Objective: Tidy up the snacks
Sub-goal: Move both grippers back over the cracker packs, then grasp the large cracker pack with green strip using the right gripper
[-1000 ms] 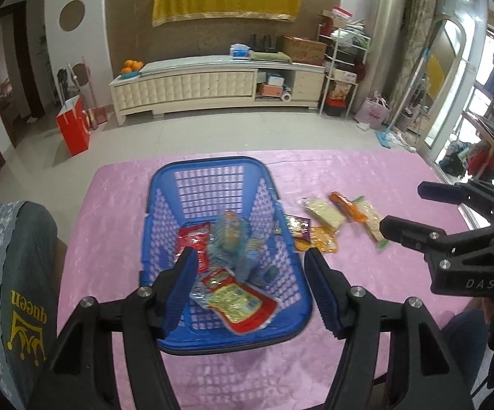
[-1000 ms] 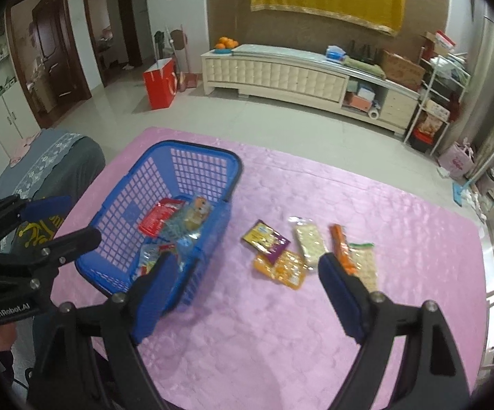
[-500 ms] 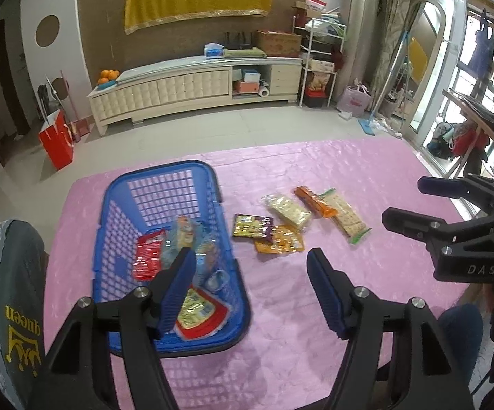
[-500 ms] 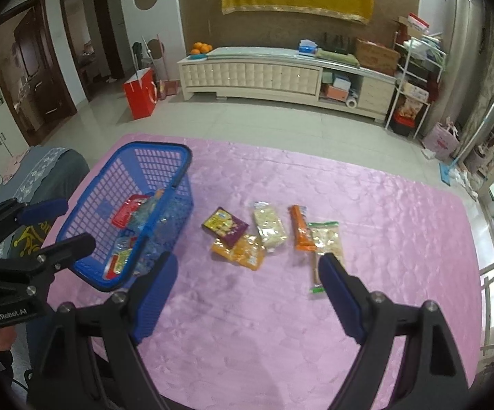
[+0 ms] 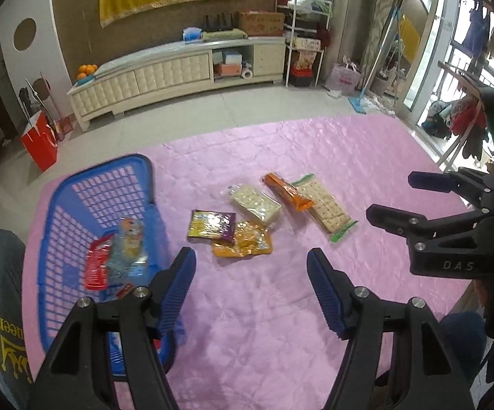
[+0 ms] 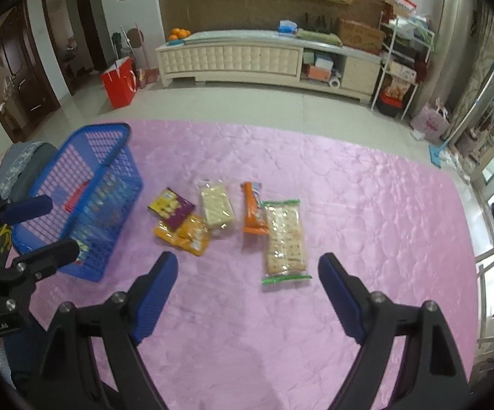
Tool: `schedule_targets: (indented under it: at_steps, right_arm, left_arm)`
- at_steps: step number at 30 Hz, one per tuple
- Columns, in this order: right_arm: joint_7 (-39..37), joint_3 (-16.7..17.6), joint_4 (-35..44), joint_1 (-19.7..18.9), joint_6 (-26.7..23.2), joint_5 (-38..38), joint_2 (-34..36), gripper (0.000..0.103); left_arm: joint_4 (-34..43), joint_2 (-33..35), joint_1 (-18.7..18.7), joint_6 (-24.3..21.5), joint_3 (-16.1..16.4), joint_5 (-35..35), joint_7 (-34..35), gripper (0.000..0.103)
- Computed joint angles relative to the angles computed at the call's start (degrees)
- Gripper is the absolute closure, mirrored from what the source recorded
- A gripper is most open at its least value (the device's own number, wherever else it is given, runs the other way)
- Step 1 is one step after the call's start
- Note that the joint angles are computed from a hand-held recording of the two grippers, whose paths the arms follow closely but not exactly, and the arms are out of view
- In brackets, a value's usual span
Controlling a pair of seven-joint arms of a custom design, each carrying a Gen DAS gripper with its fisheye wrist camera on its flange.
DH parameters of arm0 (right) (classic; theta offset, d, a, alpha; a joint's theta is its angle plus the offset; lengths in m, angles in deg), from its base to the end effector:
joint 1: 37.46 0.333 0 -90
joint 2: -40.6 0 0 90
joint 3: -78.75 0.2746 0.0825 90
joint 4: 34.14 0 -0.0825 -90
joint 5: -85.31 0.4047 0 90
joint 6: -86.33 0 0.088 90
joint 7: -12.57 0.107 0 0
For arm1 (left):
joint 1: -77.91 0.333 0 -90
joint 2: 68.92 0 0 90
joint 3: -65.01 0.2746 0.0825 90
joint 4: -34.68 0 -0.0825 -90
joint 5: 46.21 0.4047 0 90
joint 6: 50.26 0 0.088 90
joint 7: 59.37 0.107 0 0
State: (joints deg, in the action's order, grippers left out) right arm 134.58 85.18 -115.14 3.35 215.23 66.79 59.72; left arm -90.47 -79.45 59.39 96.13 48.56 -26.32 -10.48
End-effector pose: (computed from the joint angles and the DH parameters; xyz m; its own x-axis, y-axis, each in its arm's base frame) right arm 0.4964 0.5069 0.5265 0.3813 -0.9244 -0.0073 -0.7821 -0.3183 -0.5357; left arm 0.4576 -0.3317 0.4745 -0.1501 -0.9881 0.0338 -0.8074 0.1028 -0.5809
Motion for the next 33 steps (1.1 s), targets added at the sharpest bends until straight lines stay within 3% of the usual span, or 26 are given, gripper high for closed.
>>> schedule_targets:
  at_steps: [10, 21, 31, 33]
  right_arm:
    - [-4.01, -0.72, -0.46, -2.62, 2.82, 3.50, 3.55, 0.016]
    - [-10.83, -3.13, 8.43, -2.49, 2.75, 5.09, 14.61, 0.016]
    - [-16.80, -4.23, 16.37, -2.03, -2.05, 8.36, 21.62, 0.016]
    - [-17.86, -4.07, 16.55, -2.15, -3.03, 9.09, 21.92, 0.023]
  left_arm:
    - [8.08, 12.81, -0.15, -0.50, 0.81, -2.45, -0.63, 0.037]
    - [16.11, 23.61, -0.25, -0.60, 2.19, -3.49, -2.57, 0.037]
    - [20.58, 28.29, -0.37, -2.61, 3.07, -3.27, -2.78, 0.037]
    - [20.87, 28.59, -0.46, -2.95, 3.19, -2.82, -2.75, 0.037]
